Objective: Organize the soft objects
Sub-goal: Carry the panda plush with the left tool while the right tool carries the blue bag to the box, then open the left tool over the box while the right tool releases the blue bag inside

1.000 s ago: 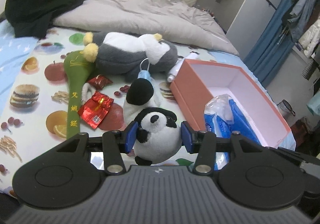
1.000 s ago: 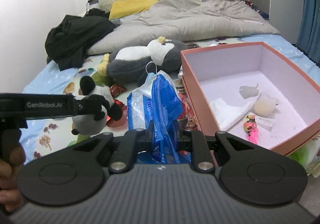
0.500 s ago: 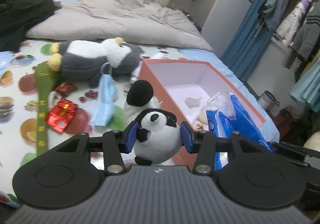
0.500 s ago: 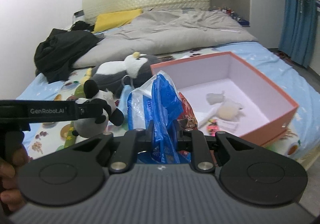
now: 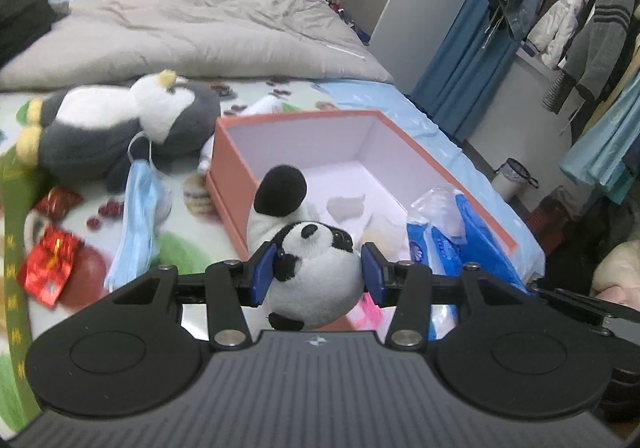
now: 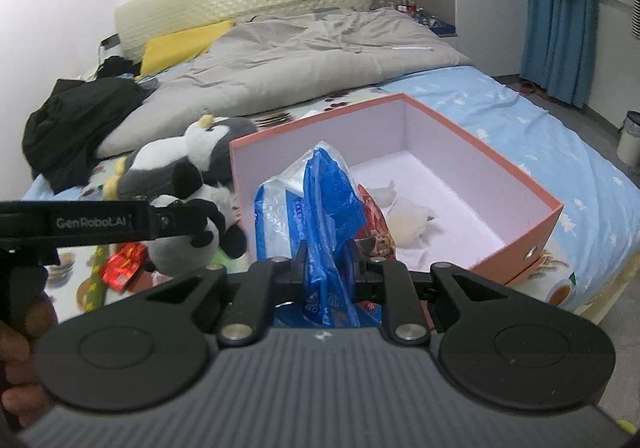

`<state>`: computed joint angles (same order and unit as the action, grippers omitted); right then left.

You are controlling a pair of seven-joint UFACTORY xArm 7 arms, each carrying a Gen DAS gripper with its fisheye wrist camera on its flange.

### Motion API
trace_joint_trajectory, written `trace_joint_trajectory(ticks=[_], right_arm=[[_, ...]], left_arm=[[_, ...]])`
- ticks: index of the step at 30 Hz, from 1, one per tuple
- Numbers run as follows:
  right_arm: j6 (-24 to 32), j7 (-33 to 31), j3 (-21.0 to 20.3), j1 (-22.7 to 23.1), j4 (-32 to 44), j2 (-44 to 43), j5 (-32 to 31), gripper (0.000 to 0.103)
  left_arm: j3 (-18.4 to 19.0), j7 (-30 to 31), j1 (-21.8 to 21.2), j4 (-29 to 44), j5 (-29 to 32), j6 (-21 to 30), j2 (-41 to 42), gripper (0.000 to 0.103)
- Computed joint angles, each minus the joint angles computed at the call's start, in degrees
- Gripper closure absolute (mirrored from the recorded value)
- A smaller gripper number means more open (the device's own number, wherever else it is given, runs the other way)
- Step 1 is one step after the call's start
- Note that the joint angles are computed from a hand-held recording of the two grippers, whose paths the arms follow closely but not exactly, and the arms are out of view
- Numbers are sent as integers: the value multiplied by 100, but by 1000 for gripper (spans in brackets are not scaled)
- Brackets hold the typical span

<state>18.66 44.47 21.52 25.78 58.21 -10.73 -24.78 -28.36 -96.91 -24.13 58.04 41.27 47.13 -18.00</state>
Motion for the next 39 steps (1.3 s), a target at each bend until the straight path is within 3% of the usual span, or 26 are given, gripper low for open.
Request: trace_joint_trajectory(ticks=[5, 16, 28, 30, 34, 39], right_arm=[[12, -215, -178, 7, 421, 446, 56, 83], [240, -687, -720, 331, 1507, 1523, 317, 83], [636, -1323, -1099, 559, 2438, 2583, 999, 81], [670, -1357, -1146, 594, 2491, 2638, 1050, 77], [688, -1489, -1123, 561, 2553, 2700, 1334, 66], [602, -1468, -1172, 646, 2392, 2508, 1273, 68]], left_arm=[[192, 380, 97, 532, 288, 122, 411, 51], [958, 1280, -79, 1384, 176, -404, 1433, 52], [1790, 2336, -218, 1880, -568, -1243, 2437, 51], [1858, 2438, -257, 1949, -661, -1212, 2519, 50], [1950, 2608, -306, 2016, -822, -1054, 2587, 30], [1957, 2347, -337, 1775, -649, -1098, 2328, 30]])
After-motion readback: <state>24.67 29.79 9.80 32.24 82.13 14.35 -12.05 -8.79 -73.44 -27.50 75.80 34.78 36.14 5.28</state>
